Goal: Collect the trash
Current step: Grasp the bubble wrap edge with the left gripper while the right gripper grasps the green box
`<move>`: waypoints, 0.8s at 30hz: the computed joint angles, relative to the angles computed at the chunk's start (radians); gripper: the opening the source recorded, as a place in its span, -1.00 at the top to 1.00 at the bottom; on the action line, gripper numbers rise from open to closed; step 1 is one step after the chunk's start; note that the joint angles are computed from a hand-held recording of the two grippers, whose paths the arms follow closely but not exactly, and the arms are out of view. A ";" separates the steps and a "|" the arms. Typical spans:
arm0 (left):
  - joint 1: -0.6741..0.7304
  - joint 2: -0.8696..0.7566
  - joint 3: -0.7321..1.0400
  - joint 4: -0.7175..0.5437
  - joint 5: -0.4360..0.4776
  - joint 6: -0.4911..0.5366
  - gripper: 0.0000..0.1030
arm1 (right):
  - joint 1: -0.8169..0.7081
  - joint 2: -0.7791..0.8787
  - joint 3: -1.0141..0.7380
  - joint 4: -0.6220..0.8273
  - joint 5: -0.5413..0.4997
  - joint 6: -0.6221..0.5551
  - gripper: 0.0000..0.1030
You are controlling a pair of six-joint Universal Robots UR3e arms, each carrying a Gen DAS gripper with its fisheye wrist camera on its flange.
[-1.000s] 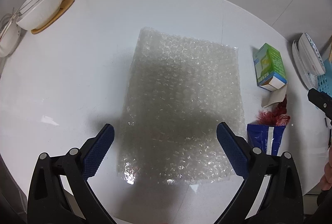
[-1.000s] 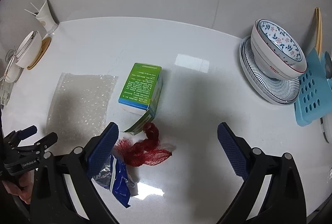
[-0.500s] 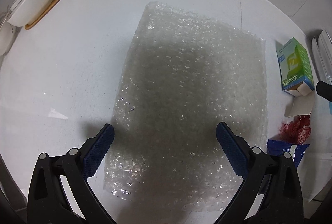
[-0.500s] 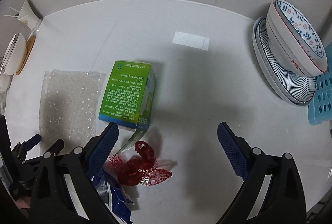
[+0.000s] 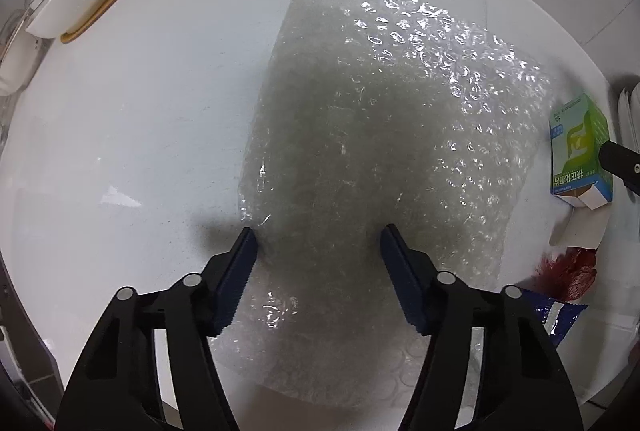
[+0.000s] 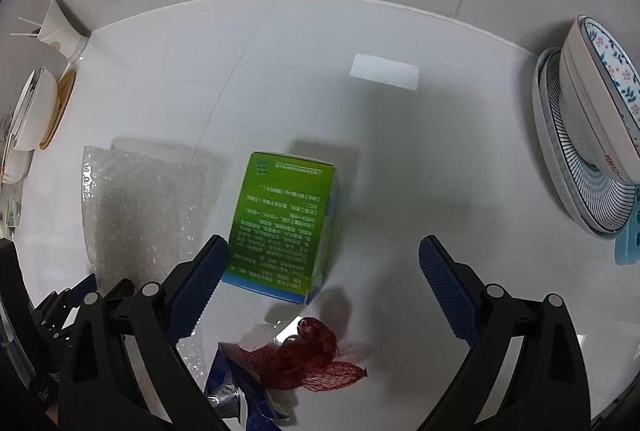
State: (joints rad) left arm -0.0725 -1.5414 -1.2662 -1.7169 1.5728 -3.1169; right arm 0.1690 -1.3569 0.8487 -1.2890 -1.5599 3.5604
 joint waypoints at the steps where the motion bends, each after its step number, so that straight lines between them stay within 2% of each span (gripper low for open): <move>1: 0.003 0.000 0.004 -0.006 0.000 -0.001 0.06 | 0.009 0.025 -0.024 0.006 -0.005 0.009 -0.78; 2: 0.006 0.001 0.007 -0.012 0.000 -0.003 0.13 | 0.015 0.042 -0.039 0.009 -0.004 0.016 -0.76; 4: 0.009 0.004 0.010 -0.015 0.002 -0.004 0.43 | 0.028 0.073 -0.068 0.019 -0.004 0.030 -0.67; 5: 0.008 0.001 0.016 -0.016 0.003 -0.007 0.48 | 0.037 0.088 -0.084 0.025 -0.009 0.039 -0.59; 7: 0.009 -0.006 0.030 -0.020 -0.002 -0.015 0.65 | 0.049 0.119 -0.117 0.046 -0.014 0.050 -0.39; 9: 0.020 0.018 0.003 -0.007 -0.012 -0.016 0.71 | 0.047 0.131 -0.129 0.056 -0.002 0.061 -0.02; 10: 0.021 0.032 -0.009 -0.001 -0.013 -0.020 0.73 | 0.045 0.131 -0.130 0.058 0.001 0.061 0.07; 12: 0.043 0.106 -0.075 0.012 -0.025 -0.011 0.75 | 0.043 0.127 -0.133 0.050 -0.004 0.066 0.14; 16: 0.082 0.169 -0.109 0.008 -0.039 0.007 0.75 | 0.049 0.092 -0.111 -0.012 -0.034 0.086 0.14; 19: 0.116 0.285 -0.195 0.003 -0.061 0.022 0.76 | 0.050 0.043 -0.065 -0.071 -0.052 0.095 0.14; 24: 0.169 0.294 -0.086 -0.072 -0.084 0.048 0.76 | 0.050 -0.023 -0.037 -0.151 -0.093 0.110 0.14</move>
